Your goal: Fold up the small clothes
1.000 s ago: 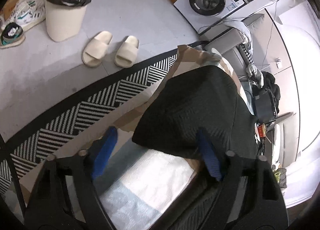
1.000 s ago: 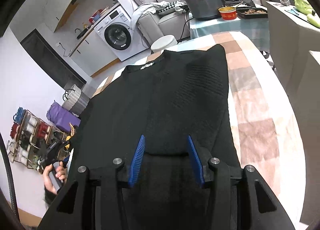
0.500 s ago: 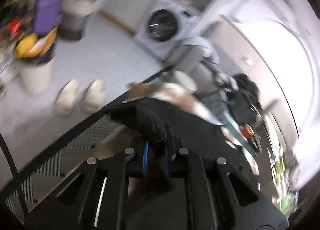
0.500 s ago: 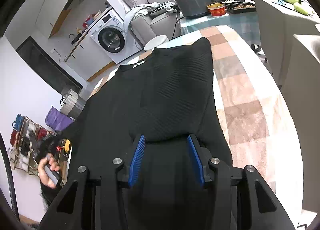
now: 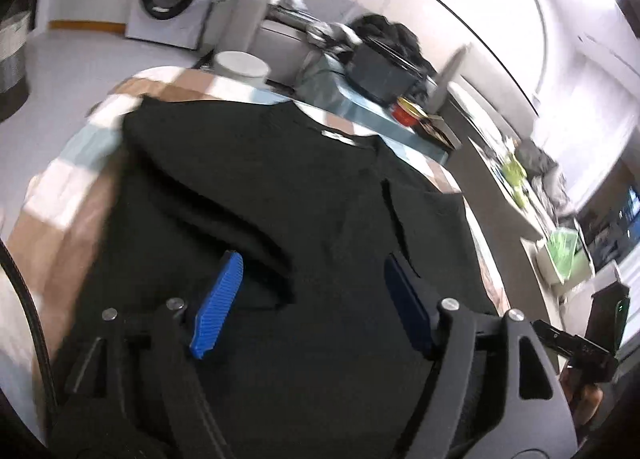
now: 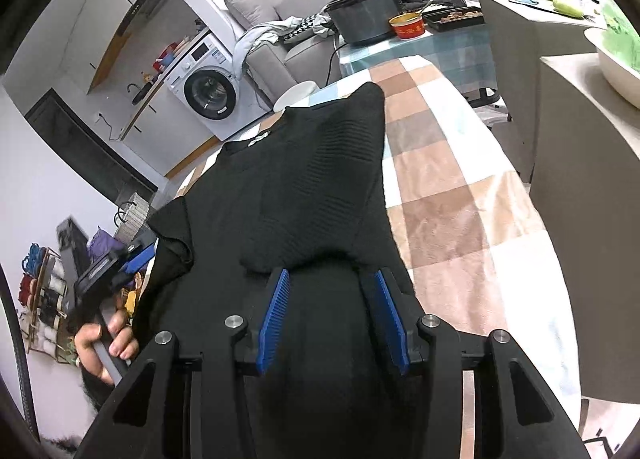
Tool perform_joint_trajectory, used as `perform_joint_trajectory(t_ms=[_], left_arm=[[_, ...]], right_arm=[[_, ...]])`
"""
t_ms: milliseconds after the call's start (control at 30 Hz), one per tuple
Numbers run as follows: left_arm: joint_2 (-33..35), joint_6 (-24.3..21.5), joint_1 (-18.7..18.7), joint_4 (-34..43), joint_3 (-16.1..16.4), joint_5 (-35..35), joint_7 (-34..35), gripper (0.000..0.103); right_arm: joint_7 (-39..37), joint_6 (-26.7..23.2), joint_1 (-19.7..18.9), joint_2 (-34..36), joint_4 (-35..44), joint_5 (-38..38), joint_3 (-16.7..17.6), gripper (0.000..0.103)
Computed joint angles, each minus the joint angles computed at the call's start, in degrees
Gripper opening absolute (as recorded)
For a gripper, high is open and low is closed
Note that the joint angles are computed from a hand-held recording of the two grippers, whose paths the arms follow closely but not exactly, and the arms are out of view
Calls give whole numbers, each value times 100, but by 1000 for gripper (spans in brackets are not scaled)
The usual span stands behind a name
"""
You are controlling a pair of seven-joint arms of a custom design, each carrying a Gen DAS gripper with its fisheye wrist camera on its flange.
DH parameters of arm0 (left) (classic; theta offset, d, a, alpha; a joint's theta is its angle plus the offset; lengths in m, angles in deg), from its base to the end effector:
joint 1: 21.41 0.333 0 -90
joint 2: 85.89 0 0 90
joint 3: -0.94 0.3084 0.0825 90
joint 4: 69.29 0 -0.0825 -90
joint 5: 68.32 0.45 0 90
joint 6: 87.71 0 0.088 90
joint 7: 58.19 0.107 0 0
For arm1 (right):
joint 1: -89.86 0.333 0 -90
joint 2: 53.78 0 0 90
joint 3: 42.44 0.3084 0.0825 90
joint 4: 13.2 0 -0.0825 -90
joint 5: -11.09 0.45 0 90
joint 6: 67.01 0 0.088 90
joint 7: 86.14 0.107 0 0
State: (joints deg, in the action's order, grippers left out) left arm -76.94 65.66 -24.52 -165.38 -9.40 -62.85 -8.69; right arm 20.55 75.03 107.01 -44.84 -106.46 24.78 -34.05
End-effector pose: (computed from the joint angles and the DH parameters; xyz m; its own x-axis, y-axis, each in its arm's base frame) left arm 0.7047 -0.1627 0.5840 0.2157 -0.8737 0.4361 -0.6433 -0.4631 -0.6096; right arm 0.6552 0.3044 0.5856 0.1322 -0.8981 -0.4195 -0.8481 0.1166 -0.5169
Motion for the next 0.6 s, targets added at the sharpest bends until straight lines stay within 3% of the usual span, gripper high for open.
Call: perform_joint_trajectory(t_ms=[133, 200, 333, 433, 500, 533, 600], left_arm=[[-362, -67, -18, -467, 284, 794, -1208, 73], [-370, -74, 106, -575, 375, 801, -1615, 73], [5, 62, 355, -422, 457, 646, -1976, 73], [377, 139, 302, -75, 650, 1390, -2606, 73], [703, -58, 275, 362, 725, 1766, -2873, 72], [746, -102, 254, 431, 757, 1908, -3045, 68], [1142, -402, 318, 959, 681, 1862, -2944, 25]], right_arm=[[-22, 43, -38, 62, -1, 170, 9, 48], [-65, 36, -53, 82, -8, 244, 30, 48], [-84, 18, -52, 77, -40, 292, 41, 48], [39, -49, -39, 44, -77, 194, 11, 48], [77, -57, -43, -3, -134, 172, -4, 48], [111, -64, -41, -30, -162, 153, -13, 48], [122, -54, -43, -85, -221, 165, -23, 48]])
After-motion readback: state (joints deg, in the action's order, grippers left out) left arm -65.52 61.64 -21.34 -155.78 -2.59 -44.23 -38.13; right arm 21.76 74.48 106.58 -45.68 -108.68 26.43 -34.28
